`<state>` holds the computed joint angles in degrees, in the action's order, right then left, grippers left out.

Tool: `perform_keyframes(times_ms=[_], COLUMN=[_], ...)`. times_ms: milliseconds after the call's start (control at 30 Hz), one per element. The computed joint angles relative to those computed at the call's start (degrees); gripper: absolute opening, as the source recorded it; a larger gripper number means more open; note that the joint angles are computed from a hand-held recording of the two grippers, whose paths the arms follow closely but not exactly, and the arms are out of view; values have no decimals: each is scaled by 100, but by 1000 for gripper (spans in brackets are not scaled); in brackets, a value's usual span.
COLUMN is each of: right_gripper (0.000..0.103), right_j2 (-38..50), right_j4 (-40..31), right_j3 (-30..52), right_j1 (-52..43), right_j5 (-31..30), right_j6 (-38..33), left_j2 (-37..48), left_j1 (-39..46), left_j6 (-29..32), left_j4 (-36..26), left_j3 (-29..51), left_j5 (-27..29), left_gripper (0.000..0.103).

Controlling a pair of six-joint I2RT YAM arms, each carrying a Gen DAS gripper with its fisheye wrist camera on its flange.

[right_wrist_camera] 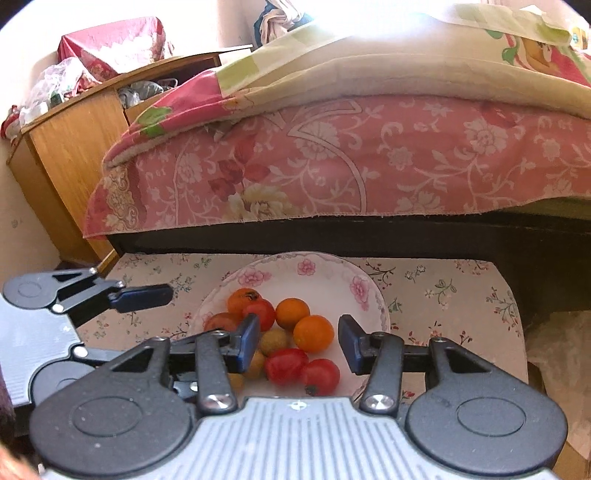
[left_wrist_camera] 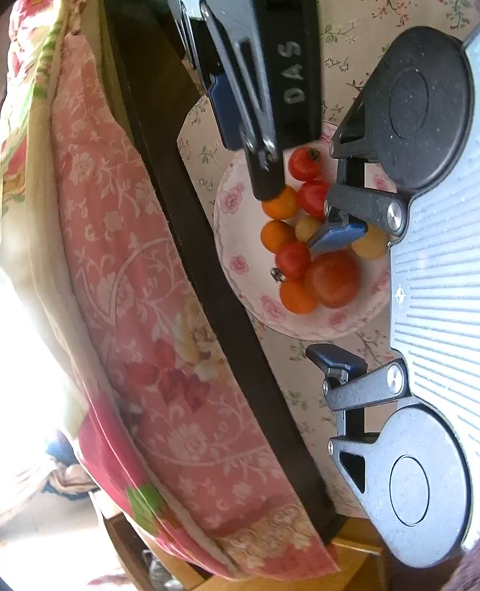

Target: Organize fruits

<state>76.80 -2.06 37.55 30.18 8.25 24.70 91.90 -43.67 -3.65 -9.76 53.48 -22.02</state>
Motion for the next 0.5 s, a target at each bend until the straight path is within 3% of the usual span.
perform_keyframes(times_ms=[233,500], right_gripper=[51,55], right_j2=[-399,-1313], right_j4=[-469,-1375], right_j3=[-54,-248], right_j1=[215,1086], right_j5=[238,1014], right_j6=[227,661], left_j2=[-656,-1560], left_j1=[-119,-530], left_j6=[-450,-1140], left_j4=[-403,-926], left_j3=[-372,-802], left_j5=[-304,-748], left_gripper=[78,88])
